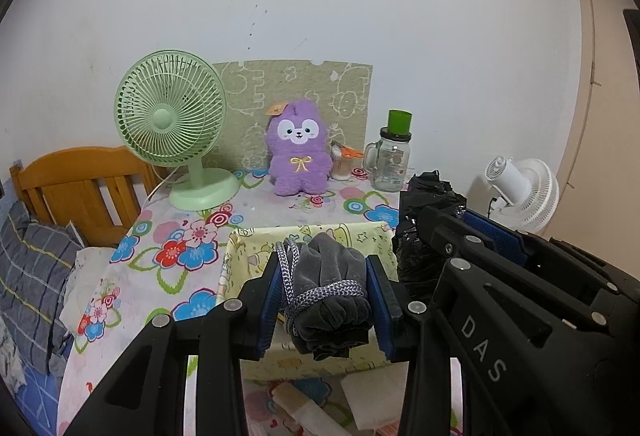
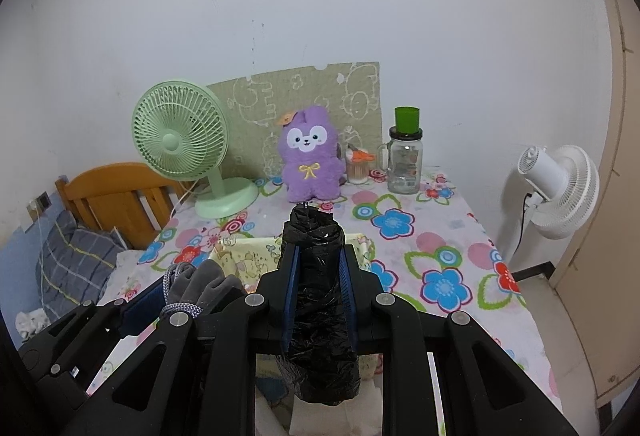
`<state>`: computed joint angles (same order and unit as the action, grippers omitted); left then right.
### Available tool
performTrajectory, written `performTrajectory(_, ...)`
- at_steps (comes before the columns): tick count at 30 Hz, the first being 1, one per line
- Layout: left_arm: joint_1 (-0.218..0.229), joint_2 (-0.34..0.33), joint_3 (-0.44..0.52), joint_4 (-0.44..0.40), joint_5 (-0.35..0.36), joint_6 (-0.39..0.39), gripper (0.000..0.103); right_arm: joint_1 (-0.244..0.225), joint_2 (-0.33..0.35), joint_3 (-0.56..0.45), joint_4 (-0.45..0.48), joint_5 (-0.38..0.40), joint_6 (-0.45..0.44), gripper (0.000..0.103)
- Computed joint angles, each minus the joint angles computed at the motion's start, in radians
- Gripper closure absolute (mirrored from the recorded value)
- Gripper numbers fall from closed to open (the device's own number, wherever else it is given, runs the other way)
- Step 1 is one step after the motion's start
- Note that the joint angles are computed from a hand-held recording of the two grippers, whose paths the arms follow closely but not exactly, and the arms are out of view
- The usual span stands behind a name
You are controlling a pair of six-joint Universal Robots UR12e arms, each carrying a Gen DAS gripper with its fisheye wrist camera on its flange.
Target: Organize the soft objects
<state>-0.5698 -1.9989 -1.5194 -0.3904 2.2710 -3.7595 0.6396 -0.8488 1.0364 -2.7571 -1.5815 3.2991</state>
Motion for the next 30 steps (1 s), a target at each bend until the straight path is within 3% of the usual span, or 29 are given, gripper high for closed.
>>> performTrajectory(17, 0.063, -0.028, 0.022, -0.016, -0.071, 0.011, 0.062, -0.008, 0.127, -0.205, 0.126, 0.037, -0.005, 0.080)
performTrajectory(30, 0.105, -0.040, 0.021, -0.065, -0.167, -0.014, 0.059, -0.010, 0.200, -0.312, 0.221, 0.068, -0.015, 0.080)
